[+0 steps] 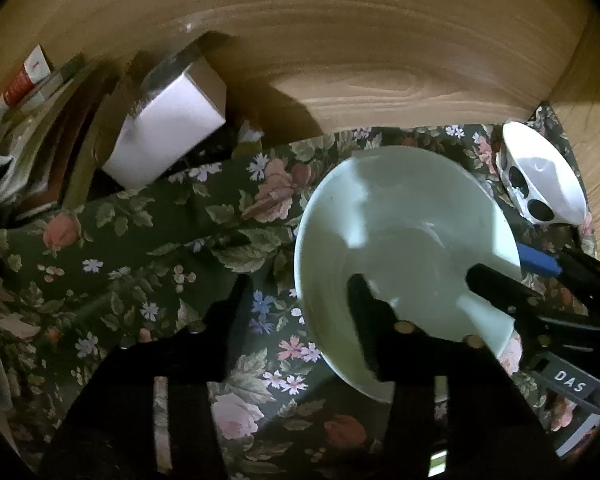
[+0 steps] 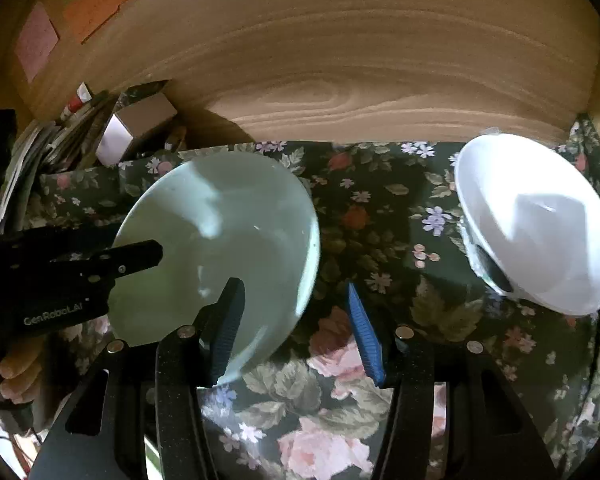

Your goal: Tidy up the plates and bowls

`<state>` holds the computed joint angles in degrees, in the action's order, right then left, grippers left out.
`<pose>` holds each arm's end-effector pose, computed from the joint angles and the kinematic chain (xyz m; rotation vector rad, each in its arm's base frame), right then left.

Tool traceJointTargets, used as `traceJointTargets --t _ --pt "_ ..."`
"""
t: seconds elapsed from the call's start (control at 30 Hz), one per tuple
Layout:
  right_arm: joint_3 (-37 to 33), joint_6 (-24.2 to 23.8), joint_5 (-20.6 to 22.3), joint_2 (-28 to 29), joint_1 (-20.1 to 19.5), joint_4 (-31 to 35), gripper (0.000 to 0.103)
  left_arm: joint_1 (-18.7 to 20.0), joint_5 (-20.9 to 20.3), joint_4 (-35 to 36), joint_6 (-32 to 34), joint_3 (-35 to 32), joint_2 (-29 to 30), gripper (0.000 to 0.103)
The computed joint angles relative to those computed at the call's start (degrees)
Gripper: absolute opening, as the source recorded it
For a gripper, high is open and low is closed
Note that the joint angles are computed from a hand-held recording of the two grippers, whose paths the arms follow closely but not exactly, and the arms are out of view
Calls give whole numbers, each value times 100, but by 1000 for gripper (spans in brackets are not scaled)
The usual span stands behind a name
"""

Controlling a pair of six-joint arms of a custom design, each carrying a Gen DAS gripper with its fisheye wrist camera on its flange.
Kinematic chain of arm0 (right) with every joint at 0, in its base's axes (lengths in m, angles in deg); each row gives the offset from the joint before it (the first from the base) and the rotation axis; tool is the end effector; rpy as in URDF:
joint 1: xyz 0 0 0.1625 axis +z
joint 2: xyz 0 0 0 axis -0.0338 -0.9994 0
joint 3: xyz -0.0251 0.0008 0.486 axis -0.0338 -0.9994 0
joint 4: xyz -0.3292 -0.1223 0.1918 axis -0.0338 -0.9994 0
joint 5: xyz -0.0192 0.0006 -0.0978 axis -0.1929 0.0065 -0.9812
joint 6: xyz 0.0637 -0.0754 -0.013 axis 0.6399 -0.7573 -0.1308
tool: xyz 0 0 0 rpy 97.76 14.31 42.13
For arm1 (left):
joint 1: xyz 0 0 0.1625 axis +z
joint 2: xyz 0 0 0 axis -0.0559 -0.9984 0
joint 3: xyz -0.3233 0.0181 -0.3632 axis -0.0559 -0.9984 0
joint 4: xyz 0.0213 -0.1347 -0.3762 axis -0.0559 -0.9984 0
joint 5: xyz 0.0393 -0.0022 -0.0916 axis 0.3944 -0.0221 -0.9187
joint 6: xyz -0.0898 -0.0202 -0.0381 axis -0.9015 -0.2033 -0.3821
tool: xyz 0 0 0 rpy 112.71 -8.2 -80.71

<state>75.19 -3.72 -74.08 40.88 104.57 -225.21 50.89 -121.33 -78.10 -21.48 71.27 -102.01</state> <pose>0.1953 -0.4660 0.1108 0.3447 -2.5835 0.7179 -0.2200 -0.5425 0.1376 0.5277 2.3528 -0.4151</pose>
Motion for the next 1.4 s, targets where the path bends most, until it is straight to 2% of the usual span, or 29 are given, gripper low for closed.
traceJointTargets --t 0.23,0.4,0.5,0.77,1.4 --pt "-62 223 441 38 -198 203 20 81 -167 49 -60 -69 114 28" --pt "-71 210 399 78 -146 138 19 91 -272 -20 52 -106 205 16" --pt "-49 199 273 97 -69 84 19 52 -203 -86 51 -91 254 16" --pt "253 263 257 -93 105 -169 19 -112 -141 -248 2 80 148 16" --pt "734 260 -78 -405 988 -982 19 -943 207 -822 -193 983 -842 16"
